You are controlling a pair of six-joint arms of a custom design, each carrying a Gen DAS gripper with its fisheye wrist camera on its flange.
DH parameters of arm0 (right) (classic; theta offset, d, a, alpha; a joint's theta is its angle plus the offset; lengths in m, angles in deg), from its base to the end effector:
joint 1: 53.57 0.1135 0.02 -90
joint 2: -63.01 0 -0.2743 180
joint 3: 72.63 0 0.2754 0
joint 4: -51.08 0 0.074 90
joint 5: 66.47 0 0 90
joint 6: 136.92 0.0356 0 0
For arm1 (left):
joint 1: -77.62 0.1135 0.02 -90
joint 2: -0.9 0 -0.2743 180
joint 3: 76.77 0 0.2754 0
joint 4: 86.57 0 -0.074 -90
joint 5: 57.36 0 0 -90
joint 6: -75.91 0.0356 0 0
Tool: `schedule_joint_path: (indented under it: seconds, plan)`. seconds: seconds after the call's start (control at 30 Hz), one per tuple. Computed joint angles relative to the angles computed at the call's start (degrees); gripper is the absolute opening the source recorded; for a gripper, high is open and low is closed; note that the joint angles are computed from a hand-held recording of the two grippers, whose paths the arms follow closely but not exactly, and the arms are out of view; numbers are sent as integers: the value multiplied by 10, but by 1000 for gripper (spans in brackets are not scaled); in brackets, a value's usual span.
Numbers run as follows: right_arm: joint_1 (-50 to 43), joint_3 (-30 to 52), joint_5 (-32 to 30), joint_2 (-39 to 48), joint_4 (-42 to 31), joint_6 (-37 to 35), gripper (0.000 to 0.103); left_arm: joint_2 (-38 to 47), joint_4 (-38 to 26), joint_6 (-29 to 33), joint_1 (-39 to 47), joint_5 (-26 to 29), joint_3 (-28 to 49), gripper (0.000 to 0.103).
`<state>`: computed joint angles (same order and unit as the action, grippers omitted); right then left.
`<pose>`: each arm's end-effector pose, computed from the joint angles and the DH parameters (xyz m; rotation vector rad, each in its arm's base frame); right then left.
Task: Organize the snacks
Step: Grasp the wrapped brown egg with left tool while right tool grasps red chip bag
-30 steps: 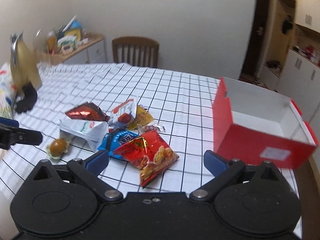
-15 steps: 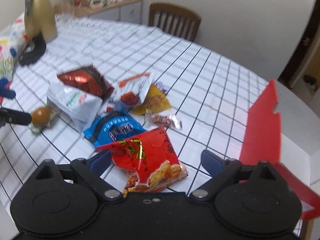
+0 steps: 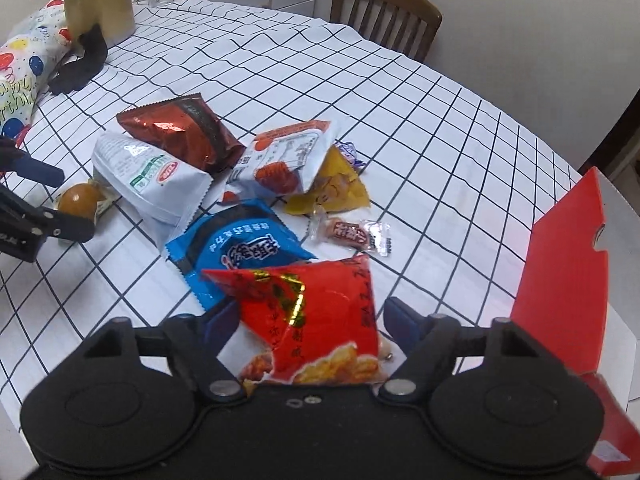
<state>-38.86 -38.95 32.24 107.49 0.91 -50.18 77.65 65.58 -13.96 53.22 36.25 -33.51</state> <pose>0.1443 0.0323 0.1586 -0.3582 2.5960 -0.1309 0.2170 -0.1009 0.1324 0.5853 2.5915 -0.2245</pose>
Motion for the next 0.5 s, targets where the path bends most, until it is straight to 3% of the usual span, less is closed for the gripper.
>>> schedule_joint_path:
  seconds: [0.27, 0.4, 0.5]
  plan:
    - [61, -8, 60, -38, -34, 94, 65, 24, 9, 20, -7, -11, 4, 62]
    - [117, -6, 113, -55, -73, 181, 62, 24, 13, 25, 0, -1, 2, 60]
    - [158, -4, 143, -83, -113, 243, 61, 18, 13, 31, 1, -3, -1, 53]
